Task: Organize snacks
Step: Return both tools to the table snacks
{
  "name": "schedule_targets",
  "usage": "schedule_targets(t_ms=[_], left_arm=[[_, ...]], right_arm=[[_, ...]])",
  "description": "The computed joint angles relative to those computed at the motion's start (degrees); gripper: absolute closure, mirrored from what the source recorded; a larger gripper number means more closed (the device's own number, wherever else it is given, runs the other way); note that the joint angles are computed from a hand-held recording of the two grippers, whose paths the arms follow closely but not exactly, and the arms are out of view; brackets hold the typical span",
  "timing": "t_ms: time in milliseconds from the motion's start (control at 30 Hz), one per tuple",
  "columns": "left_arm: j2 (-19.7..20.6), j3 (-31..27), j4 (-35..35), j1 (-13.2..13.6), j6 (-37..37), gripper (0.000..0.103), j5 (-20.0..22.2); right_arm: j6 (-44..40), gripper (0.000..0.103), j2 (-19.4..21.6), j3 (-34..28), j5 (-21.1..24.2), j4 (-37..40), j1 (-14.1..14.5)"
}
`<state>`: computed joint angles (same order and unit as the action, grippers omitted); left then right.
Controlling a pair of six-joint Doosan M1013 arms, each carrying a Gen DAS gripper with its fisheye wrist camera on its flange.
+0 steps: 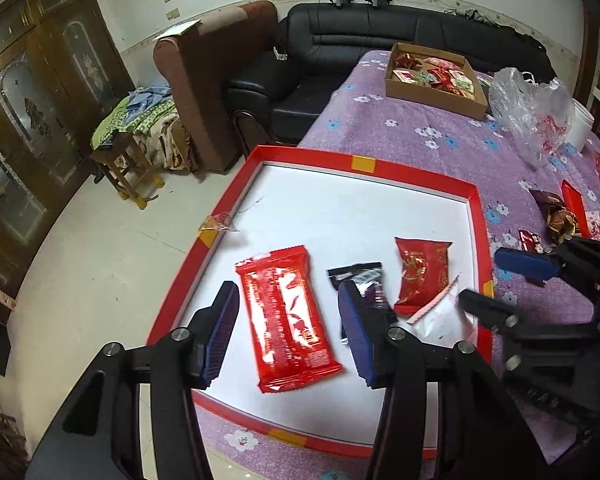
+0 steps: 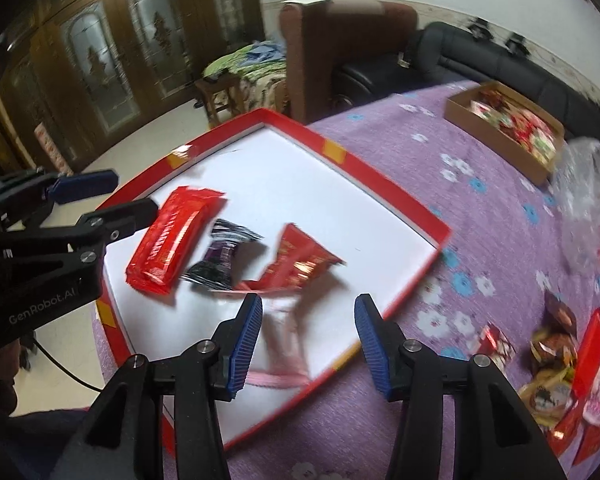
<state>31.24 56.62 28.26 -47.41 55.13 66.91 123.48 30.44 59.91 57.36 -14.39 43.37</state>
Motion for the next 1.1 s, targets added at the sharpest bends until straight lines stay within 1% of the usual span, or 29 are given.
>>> schedule_targets(t_ms=[133,267,300,333,367,500,667,833,967,1100], left_arm=[[1.1,-1.6,-1.9,-0.6,3.3,0.052,0.2],[2.6,-4.0,-4.1,-1.6,7.9,0.052,-0.1],[2.9,-4.5,-4.7,-1.9,9.2,0.05,-0.2],[3.4,-5.2,-5.4,-2.2,10.6,0.045,-0.4],[3.7,-5.8,-5.9,-2.6,11.9,0.044,-0.6],[5.3,-8.4,-8.6,-3.6,17.4,0.044,-0.7],[7.6,-12.2,-12.2,-4.5,23.4,0.044,0.0],[11.3,-17.9,-16.0,-4.9,27.8,0.041,3.9],[14.8,-23.6,-17.3,-5.2,30.2,0.041,7.1],[17.9,-28.5,-17.4,-5.4,31.4,0.041,9.7]], right_arm=[[7.6,0.053,-2.9,4.4,-1.0,-1.6,-1.0],[17.6,0.053,-7.1,10.6,-1.4,-5.6,-1.8],[19.9,0.053,-8.0,11.9,-1.3,-6.3,-2.0],[22.3,0.053,-8.9,13.3,-1.2,-7.0,-2.2],[25.8,0.053,-10.4,15.4,-0.9,-8.2,-2.4],[36.7,0.053,-14.9,21.9,0.6,-11.7,-2.6],[49.0,0.052,-19.9,28.7,3.5,-14.8,-1.9],[55.0,0.052,-22.3,31.7,6.4,-15.5,-0.9],[55.6,0.046,-22.6,31.7,8.4,-15.6,-0.1],[55.2,0.046,-22.4,31.4,8.3,-14.2,0.0]])
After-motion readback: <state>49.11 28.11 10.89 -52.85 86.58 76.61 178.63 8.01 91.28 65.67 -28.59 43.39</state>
